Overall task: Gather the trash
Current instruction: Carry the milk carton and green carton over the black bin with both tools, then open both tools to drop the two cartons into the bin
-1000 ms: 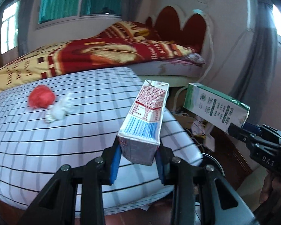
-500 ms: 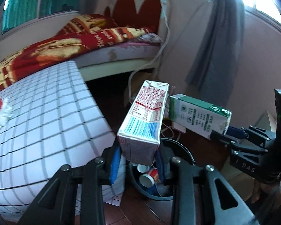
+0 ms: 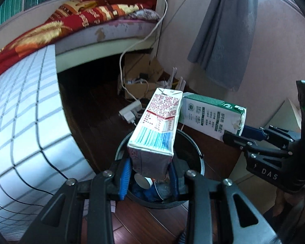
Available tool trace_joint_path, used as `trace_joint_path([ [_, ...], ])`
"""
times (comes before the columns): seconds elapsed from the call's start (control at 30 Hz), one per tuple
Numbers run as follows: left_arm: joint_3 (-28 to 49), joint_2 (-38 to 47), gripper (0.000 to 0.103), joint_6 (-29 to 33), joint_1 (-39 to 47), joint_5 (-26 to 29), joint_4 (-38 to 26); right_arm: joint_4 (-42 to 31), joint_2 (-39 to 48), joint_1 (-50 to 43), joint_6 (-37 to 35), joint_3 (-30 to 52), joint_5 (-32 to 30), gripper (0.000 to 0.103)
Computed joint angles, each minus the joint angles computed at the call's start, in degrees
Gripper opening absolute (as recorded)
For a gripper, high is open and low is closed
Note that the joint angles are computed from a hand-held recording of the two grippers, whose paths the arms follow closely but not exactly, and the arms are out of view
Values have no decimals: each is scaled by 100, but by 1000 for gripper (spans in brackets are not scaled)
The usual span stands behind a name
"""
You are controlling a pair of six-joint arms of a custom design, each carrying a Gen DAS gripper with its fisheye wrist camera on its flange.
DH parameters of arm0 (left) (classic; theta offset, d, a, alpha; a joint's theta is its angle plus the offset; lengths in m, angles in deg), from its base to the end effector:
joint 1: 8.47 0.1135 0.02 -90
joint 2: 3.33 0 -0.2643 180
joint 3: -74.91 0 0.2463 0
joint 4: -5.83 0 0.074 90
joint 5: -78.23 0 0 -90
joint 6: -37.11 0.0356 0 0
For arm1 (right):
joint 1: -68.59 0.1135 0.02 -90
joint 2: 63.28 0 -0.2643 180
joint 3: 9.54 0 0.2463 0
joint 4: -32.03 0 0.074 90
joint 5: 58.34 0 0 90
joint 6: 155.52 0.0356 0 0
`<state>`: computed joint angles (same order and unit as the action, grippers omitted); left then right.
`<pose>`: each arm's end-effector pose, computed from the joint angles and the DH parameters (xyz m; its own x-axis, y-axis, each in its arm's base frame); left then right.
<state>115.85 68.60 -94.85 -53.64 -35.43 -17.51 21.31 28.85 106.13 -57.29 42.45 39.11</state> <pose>0.1591 -0.1398 0.1513 -0.7499 -0.1143 -0.6516 -0.0226 0.9888 -0.1474 0.2305 0.1713 0.1341 -0.6859 -0.3480 -0.6391 -0.4457 0.8951 -0.0092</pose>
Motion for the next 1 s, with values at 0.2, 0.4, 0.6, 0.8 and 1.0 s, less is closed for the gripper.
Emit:
trace_joint_path([
  [0.2, -121, 973, 34, -172, 22, 462, 699, 166, 629, -125, -178, 46, -91, 40],
  [0.4, -223, 1879, 34, -229, 339, 898, 1423, 290, 1293, -204, -286, 131, -265, 40],
  [0.6, 76, 2749, 34, -23, 726, 1245, 1780, 377, 1760, -220, -459, 275, -586, 41],
  [0.8, 201, 3439, 81, -280, 805, 1240, 1869, 321, 2311, -214, -363, 512, 141, 100],
  [1.0, 105, 3583, 93, -529, 676, 1054, 1804, 81, 2393, -564, -184, 628, 85, 103],
])
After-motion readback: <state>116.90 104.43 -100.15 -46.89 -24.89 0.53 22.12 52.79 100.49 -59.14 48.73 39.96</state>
